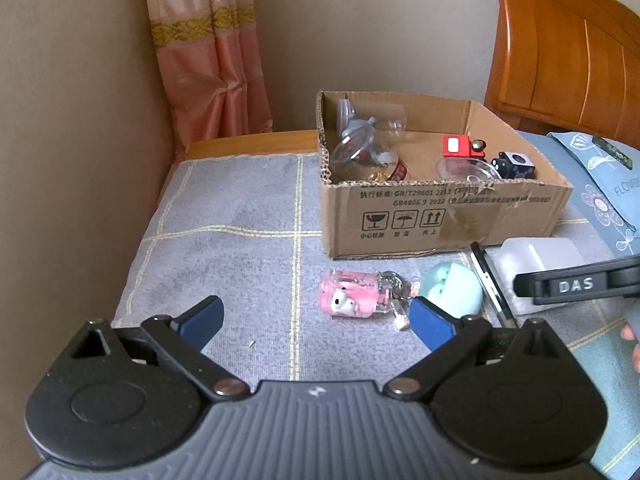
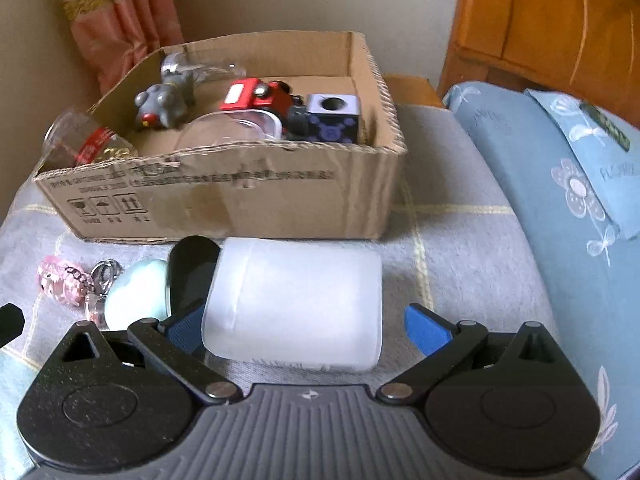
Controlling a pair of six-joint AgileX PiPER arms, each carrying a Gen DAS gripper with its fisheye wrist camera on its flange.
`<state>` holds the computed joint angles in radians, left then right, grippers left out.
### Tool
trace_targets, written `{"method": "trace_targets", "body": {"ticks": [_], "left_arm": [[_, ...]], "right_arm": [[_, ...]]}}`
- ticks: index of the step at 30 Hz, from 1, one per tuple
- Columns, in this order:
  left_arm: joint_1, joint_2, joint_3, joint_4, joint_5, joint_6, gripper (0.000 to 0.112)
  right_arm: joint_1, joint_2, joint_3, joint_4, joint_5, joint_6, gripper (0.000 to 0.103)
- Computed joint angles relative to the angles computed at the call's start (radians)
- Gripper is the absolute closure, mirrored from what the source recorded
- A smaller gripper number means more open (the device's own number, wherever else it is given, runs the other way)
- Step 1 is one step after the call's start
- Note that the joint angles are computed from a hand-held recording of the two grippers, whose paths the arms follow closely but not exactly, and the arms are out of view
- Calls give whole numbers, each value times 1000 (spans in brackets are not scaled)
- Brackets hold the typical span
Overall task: Organize rigid objects
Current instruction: 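Move the right tool to the white plastic bottle and the left tool to the pink keychain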
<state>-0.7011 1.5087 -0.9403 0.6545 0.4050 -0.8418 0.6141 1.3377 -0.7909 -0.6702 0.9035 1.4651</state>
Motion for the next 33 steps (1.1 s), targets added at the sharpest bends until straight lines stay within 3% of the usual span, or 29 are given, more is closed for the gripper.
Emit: {"method": "trace_targets", "body": {"ticks": [8, 12, 15, 19, 23, 27, 31, 33], "left_arm": [[17, 55, -17, -79, -41, 92, 13], [20, 122, -45, -92, -20, 133, 13], [37, 162, -62, -198, -21, 246, 13], [56, 175, -39, -275, -91, 316, 10], [62, 182, -19, -215, -148, 275, 10], [64, 184, -10, -53, -184, 108, 12], [81, 191, -27, -78, -208, 137, 14], [85, 201, -42, -91, -209, 164, 22]], "right_arm": [[-33, -52, 102, 8, -4, -44, 0], [-34, -74, 132, -7, -24, -24, 0], [-41, -75, 136, -13, -36, -31, 0], [-23, -77, 143, -32, -37, -5, 0], [-15, -90, 166, -59, -50, 13, 0], [-6, -102, 181, -78, -54, 28, 0], [1, -103, 181, -82, -50, 34, 0], [-2, -103, 183, -86, -55, 34, 0]]}}
